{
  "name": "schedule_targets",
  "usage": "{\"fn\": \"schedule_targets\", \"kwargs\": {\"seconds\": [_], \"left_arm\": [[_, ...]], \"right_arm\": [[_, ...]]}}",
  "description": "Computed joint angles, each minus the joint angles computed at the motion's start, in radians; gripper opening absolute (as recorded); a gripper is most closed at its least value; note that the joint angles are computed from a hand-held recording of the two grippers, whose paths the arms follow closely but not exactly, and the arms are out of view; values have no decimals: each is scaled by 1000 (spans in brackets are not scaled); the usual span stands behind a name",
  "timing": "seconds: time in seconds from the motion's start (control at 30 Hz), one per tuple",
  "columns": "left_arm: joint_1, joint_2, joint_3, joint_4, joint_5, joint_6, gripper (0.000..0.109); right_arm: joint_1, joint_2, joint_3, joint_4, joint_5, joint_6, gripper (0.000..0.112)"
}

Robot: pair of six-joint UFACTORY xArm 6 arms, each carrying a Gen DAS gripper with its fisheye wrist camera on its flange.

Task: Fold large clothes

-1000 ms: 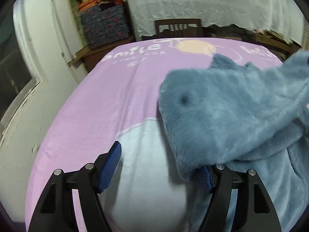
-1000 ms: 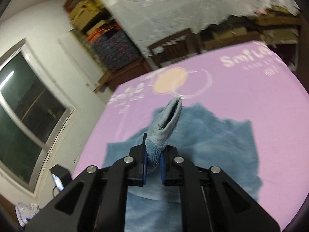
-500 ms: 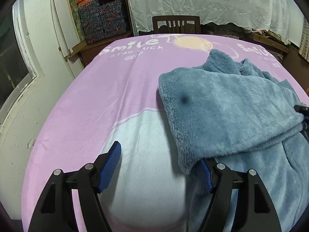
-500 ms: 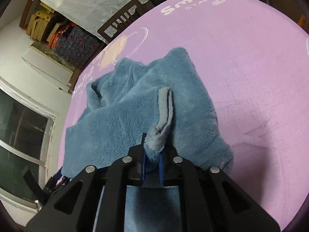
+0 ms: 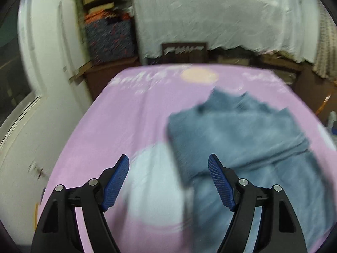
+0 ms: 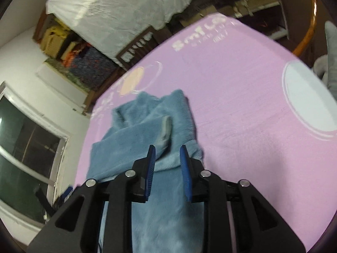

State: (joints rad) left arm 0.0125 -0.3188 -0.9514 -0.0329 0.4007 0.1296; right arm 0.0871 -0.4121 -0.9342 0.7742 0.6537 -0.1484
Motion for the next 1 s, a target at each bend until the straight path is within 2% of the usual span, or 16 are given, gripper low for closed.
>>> {"fn": "schedule_targets", "kwargs": {"seconds": [0.07,0.17,0.27,0.4,0.5,0.57,0.6,0.7,0.8,0.9,1.0], "left_arm": [[-46,29,-51,-88,2,82,78],[-110,105,-136,-162,13,149,78],[-150,202,-218,-176,34,155,78],[-149,307,-277,-151,47,107,78],[-120,391,-331,-161,100,85,78],[-104,421,-347,-220,122,143,78],[-99,416,-342,-252,121,172,78],[-96,410,-333,-275,125,221,78],[-92,412,-334,-293,128,249,78],[-84,401,-326,-321,135,273,77],[-90,364,-284,-264,107,241,77]], "right_arm": [[33,-15,-16,12,10,-28,22],[95,43,-89,64,22,-81,22],[163,170,-193,55,-5,-76,22],[198,347,-325,71,11,-52,22],[189,467,-404,101,43,-36,22],[179,501,-408,131,64,-40,22],[172,519,-408,147,77,-50,16],[147,524,-381,224,95,-115,0],[87,504,-335,350,147,-168,0],[49,466,-281,388,138,-188,0],[15,436,-239,419,142,-203,0]]}}
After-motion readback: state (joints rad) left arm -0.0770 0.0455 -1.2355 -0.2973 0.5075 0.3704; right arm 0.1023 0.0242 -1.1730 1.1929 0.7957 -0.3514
